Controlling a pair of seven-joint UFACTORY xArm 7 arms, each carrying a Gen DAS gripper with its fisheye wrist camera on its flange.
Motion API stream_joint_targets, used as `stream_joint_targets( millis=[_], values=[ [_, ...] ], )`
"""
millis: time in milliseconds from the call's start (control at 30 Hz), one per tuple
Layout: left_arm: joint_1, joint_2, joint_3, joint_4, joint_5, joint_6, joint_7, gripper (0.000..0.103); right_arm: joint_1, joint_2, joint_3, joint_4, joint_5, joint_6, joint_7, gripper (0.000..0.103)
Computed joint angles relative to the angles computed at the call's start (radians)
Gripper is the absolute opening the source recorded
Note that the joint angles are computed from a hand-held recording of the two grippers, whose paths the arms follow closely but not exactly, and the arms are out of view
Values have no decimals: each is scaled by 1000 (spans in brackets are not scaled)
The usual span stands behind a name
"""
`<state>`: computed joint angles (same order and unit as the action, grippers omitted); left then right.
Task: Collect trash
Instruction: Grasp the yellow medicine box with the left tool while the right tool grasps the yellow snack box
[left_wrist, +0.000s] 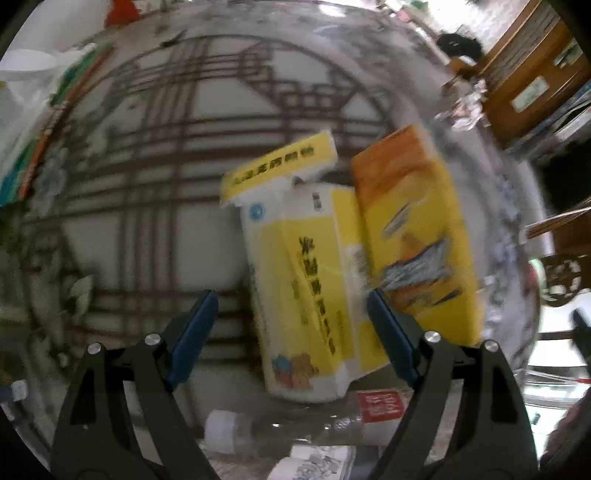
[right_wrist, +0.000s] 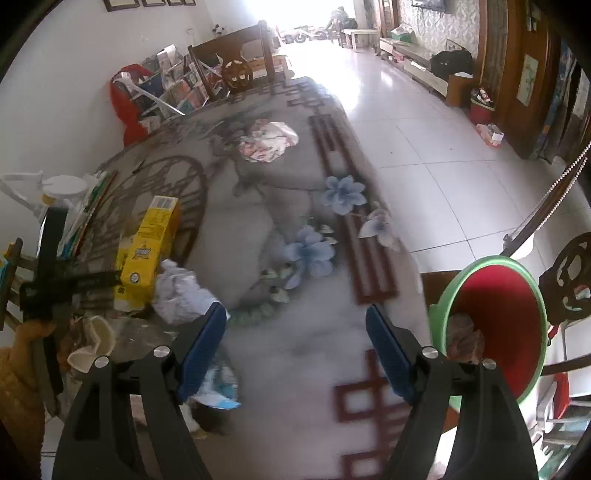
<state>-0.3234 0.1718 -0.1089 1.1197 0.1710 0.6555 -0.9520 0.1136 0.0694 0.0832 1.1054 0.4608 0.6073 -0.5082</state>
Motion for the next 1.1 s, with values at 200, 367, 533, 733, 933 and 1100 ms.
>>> stream_joint_targets(
  millis=[200, 367, 533, 733, 933, 1100],
  values=[
    [17, 108, -8, 146, -51, 105, 199, 93, 37, -29, 16, -41, -44, -42, 99, 81],
    [36, 90, -7, 80, -112, 50, 296, 79, 64, -29, 24, -39, -93, -61, 165, 81],
    [77, -7, -11, -68, -234, -84, 358, 45, 85, 6, 37, -3, -117, -53, 192, 81],
    [108, -146, 16, -241, -249, -171, 312, 43, 117, 69, 68, 64, -147, -39, 173, 81],
    [137, -274, 15, -345, -210, -182, 219, 43, 147, 159, 88, 168, -196, -19, 164, 81],
    [146, -319, 4, -396, -213, -217, 188, 43, 167, 289, 95, 322, -233, 34, 204, 89]
  ],
)
